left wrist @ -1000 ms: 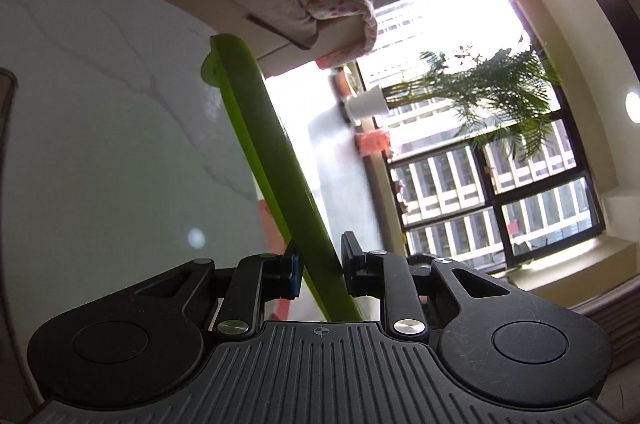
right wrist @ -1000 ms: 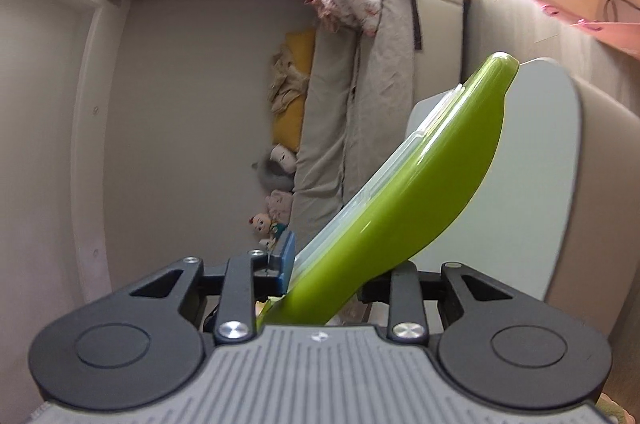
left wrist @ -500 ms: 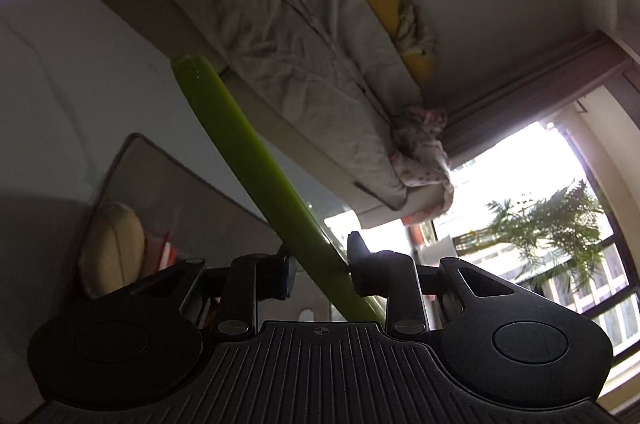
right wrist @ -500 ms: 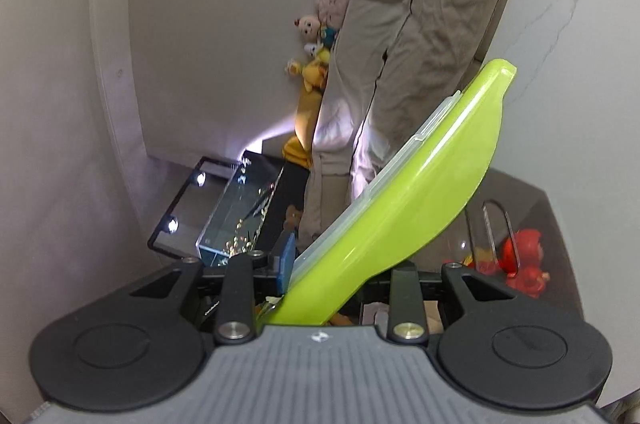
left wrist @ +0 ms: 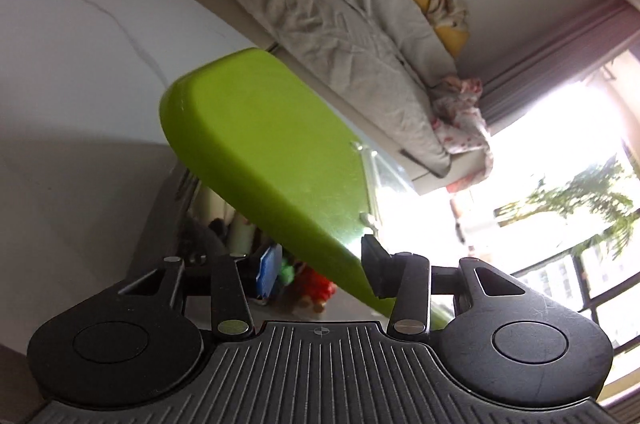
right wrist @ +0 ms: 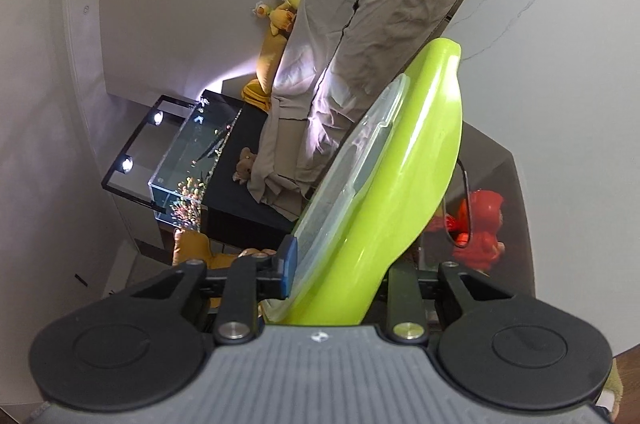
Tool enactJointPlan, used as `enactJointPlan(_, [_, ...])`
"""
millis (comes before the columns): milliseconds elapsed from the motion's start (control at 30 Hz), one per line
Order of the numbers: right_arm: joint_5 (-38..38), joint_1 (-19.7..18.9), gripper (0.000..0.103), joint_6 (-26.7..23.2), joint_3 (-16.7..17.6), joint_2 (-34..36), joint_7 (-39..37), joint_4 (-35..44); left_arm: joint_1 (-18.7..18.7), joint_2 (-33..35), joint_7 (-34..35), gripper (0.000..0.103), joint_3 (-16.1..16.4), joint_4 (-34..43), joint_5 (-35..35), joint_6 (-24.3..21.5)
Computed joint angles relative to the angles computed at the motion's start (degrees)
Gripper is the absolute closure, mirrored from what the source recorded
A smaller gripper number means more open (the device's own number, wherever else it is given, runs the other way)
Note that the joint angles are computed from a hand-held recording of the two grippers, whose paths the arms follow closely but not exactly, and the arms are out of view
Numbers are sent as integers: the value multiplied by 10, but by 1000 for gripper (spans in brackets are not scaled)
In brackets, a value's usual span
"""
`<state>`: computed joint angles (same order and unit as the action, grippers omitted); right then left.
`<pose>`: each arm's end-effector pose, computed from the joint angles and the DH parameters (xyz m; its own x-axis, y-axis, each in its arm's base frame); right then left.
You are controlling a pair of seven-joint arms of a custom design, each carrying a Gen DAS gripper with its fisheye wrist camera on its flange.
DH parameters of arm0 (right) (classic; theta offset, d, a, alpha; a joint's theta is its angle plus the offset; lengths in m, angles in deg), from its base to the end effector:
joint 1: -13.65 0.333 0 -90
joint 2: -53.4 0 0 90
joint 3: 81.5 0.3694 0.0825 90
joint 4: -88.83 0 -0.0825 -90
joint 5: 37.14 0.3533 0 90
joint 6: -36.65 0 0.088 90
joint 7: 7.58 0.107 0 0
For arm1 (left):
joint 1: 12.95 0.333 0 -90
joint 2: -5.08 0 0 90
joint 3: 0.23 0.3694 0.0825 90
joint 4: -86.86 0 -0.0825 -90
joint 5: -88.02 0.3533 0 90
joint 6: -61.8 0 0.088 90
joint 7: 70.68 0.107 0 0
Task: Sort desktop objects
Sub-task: 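Carry the green lid with the right tool over the clear bin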
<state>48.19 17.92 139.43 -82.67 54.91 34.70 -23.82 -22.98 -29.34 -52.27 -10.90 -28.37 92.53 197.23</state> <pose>0.5400 0.1141 0.5796 0.4006 -0.1970 -0.8948 -0.9088 0.0388 -0.4154 0.3025 -0.1572 0.8267 0.3862 -0.6008 0.6999 -0.4517 -0.7848 -0.4244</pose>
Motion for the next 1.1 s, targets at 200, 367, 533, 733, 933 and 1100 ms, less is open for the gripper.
enactJointPlan(200, [-10, -2, 78, 0, -3, -5, 0, -17, 7, -19, 48, 28, 17, 62, 14, -148])
enactJointPlan(367, [1, -4, 78, -2, -2, 5, 4, -23, 39, 41, 110, 19, 45, 140, 37, -242])
enactJointPlan(533, [8, -3, 78, 9, 1, 8, 5, -23, 40, 85, 158, 17, 100, 126, -61, -206])
enactJointPlan(733, [11, -2, 77, 20, 2, 9, 7, -21, 25, 53, 175, 18, 135, -6, -220, 9])
enactJointPlan(933, [22, -5, 74, 30, 3, 18, 6, -22, -27, 20, 201, 54, 172, -128, -346, 188])
enactJointPlan(1100, [26, -10, 70, 25, 4, 32, -5, -21, -46, 6, 201, 58, 176, -162, -353, 240])
